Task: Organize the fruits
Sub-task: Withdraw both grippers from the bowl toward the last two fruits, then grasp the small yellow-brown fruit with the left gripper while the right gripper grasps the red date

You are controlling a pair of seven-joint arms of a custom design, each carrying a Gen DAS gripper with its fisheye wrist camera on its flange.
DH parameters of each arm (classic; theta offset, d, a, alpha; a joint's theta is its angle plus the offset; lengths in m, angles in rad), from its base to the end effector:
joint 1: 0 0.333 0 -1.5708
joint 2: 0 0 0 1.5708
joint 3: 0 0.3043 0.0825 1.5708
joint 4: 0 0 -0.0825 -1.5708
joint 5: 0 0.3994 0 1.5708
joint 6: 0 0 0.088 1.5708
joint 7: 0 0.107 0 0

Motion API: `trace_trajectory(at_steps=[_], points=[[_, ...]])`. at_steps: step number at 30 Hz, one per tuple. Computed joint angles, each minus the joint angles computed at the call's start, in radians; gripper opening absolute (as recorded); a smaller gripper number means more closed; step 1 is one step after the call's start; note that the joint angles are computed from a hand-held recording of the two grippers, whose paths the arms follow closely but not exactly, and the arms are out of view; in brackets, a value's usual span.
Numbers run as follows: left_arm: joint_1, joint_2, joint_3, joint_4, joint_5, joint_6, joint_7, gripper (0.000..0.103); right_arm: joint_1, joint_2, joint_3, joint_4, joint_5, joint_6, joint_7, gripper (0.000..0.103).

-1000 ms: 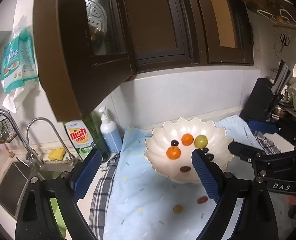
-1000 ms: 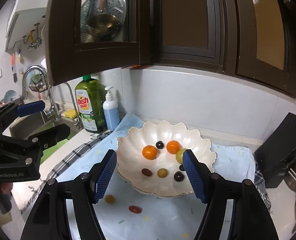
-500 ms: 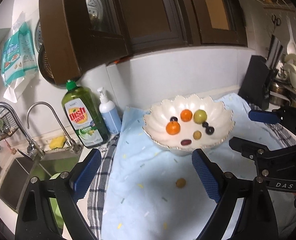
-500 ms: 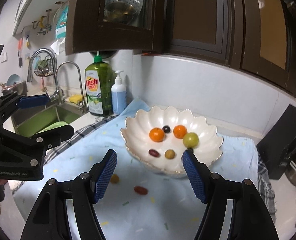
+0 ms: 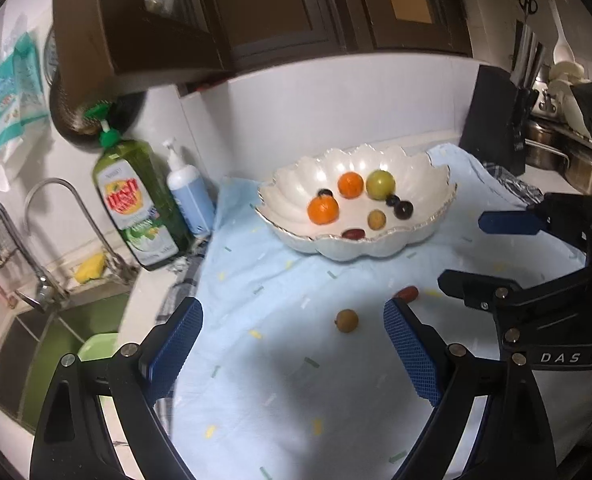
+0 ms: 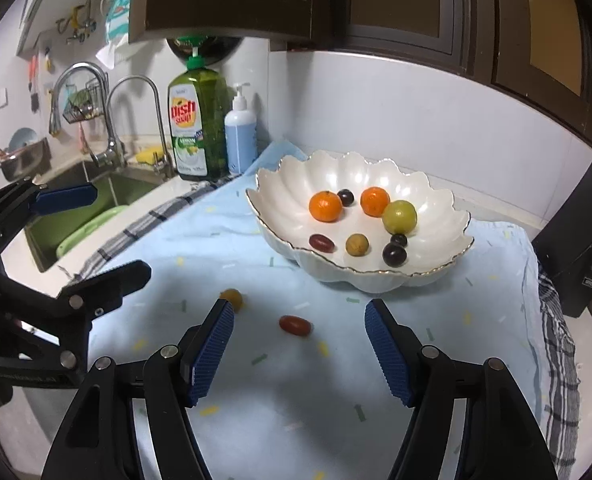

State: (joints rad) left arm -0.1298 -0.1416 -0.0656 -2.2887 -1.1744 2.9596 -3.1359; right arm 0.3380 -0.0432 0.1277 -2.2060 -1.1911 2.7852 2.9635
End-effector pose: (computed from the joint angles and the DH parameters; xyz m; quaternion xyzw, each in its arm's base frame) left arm 0.5360 -0.0437 0.4536 -0.3805 0.8083 -0.3337 0.3008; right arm 0.4856 0.2915 0.4265 -0.6676 0.6072 -0.3097 0.2996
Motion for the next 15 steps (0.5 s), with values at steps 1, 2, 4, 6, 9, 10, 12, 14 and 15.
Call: trace_trajectory(at_steps=[1,2,4,6,9,10,12,14,15], points=[[0.003,0.011,0.001,0.004,0.013,-0.012,-0.010,0.093,-0.001,0.006,-0.001,0.002,-0.001,0.001,0.000,0.069],[0.004,0.018,0.002,0.008,0.009,-0.023,-0.004,0.093,-0.001,0.013,-0.003,0.005,0.002,0.002,-0.001,0.069],[0.010,0.036,-0.004,0.017,0.018,-0.032,-0.008,0.092,0.000,0.031,-0.007,0.013,0.016,0.006,-0.010,0.069],[0.015,0.057,-0.011,0.031,0.011,-0.041,0.007,0.092,0.002,0.049,-0.013,0.022,0.033,0.008,-0.025,0.069],[0.028,0.086,-0.027,0.047,0.055,-0.042,-0.024,0.089,0.008,0.080,-0.024,0.042,0.077,0.003,-0.062,0.069],[0.033,0.099,-0.032,0.055,0.078,-0.047,-0.045,0.088,0.008,0.091,-0.029,0.048,0.100,0.006,-0.077,0.068],[0.043,0.117,-0.040,0.067,0.106,-0.059,-0.073,0.087,0.011,0.105,-0.038,0.055,0.129,0.012,-0.096,0.068],[0.053,0.140,-0.049,0.082,0.164,-0.066,-0.124,0.086,0.014,0.120,-0.045,0.063,0.157,0.013,-0.119,0.066],[0.057,0.152,-0.054,0.088,0.182,-0.064,-0.140,0.086,0.015,0.125,-0.049,0.065,0.169,0.020,-0.129,0.064]])
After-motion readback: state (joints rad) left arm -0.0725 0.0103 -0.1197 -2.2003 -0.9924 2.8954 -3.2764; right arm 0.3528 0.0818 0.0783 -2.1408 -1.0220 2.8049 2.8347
